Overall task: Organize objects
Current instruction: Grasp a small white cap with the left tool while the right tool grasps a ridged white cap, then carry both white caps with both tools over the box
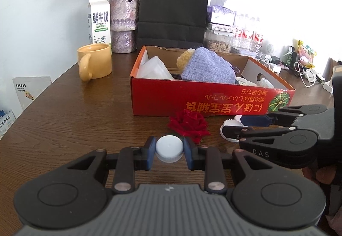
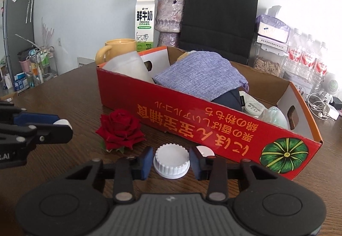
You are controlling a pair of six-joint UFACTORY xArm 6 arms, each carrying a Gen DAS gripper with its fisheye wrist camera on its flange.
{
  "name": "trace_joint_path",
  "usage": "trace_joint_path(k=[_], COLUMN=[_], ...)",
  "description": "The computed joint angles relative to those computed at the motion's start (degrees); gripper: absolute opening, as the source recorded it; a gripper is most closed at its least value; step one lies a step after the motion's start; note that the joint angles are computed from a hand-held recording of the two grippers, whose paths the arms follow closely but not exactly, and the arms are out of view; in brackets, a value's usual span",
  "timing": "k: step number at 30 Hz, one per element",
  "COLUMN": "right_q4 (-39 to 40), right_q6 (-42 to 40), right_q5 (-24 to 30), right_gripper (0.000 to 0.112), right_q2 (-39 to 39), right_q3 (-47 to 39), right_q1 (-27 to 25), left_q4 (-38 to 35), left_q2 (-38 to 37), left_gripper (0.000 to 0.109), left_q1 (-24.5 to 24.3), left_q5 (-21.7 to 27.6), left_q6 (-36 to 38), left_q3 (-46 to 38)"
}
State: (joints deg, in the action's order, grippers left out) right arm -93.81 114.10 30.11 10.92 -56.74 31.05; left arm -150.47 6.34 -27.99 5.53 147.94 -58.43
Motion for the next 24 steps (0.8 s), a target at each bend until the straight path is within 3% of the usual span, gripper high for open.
trace_joint_path(k=[8, 24], right_q4=[-0.64, -7.52], right_q6=[0.72, 7.10], right_q5=[-1.30, 3.69], right_gripper=[0.035, 0.035], right_q2=[0.87, -4.65], right_q3=[-0.54, 3.07], right_q1=[-0.53, 1.60], left_q4=[0.46, -2.16], left_q2=[0.25, -0.92], left_gripper=[0.029, 0.029], left_q1=[0.22, -0.20], left_q5=[0.33, 2.24], left_q6=[-1.12, 2.09], left_q3=[-0.21, -1.22])
